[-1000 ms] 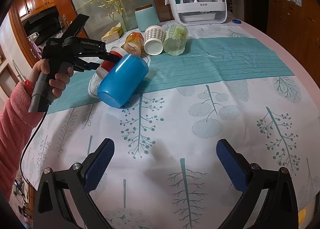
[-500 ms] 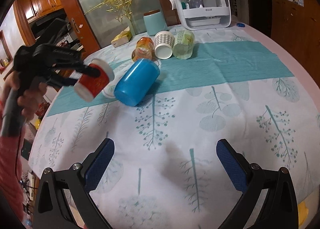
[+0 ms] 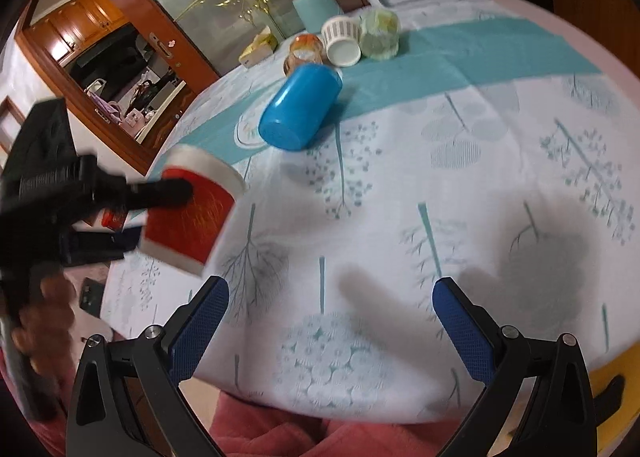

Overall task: Flip cup upright
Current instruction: 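Lift the paper cup with the left tool and rotate it toward upright, then close the right tool on the paper cup while the left tool opens and releases it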

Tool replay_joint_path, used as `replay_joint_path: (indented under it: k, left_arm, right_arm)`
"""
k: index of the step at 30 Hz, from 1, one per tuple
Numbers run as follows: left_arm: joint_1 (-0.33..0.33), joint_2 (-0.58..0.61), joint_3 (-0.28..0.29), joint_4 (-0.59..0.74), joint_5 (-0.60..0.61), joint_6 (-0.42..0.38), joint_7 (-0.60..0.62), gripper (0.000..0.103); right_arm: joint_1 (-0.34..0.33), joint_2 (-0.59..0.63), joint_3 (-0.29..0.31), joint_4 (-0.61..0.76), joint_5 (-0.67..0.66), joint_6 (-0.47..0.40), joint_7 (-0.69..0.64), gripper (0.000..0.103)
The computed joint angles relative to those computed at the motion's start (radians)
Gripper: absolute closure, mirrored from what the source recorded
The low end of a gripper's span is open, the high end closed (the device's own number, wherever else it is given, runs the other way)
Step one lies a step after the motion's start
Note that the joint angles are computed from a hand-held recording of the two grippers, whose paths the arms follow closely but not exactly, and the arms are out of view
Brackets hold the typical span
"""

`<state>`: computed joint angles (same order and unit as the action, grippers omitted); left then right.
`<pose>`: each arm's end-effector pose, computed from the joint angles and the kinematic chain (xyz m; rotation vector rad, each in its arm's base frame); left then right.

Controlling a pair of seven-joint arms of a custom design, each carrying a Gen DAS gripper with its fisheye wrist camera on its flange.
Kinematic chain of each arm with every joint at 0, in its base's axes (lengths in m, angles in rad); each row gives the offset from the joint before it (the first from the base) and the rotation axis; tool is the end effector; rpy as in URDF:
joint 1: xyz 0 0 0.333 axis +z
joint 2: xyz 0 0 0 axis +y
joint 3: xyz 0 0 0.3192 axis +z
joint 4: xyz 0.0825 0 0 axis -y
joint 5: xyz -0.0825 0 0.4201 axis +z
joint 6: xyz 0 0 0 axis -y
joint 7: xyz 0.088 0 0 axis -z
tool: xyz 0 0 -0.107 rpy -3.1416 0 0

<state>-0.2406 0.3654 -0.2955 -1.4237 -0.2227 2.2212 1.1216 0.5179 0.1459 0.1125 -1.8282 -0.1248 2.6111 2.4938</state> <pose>0.6513 -0.3538 0.5421 2.0905 -1.9870 0.7556 0.5507 0.4005 0.5146 -1.5721 1.9472 -0.1108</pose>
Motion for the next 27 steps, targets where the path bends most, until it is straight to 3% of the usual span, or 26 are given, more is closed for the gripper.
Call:
replay_joint_path:
  k: [7,17,24,27]
  left_arm:
    - [-0.01,-0.013,-0.013,-0.081,-0.025,0.041,-0.017,0.044]
    - [-0.007,0.027,-0.029,-0.038,-0.056,-0.005,0.023,0.039]
    - [-0.021,-0.059,-0.006,-0.107,0.007,0.048,0.009,0.038]
    - [-0.042,-0.124,0.025,-0.167,0.118,0.096,-0.035,0.038]
  right_arm:
    - [-0.013,-0.041,0.007,-0.059,0.055,0.008,0.027,0.0]
    - [-0.03,-0.047,0.016,-0.073,0.099,-0.001,0.039,0.0]
    - [-0.038,-0.039,0.018,-0.054,0.137,0.013,0.011,0.0]
    - [-0.049,-0.021,0.026,-0.019,0.22,0.016,-0.062,0.0]
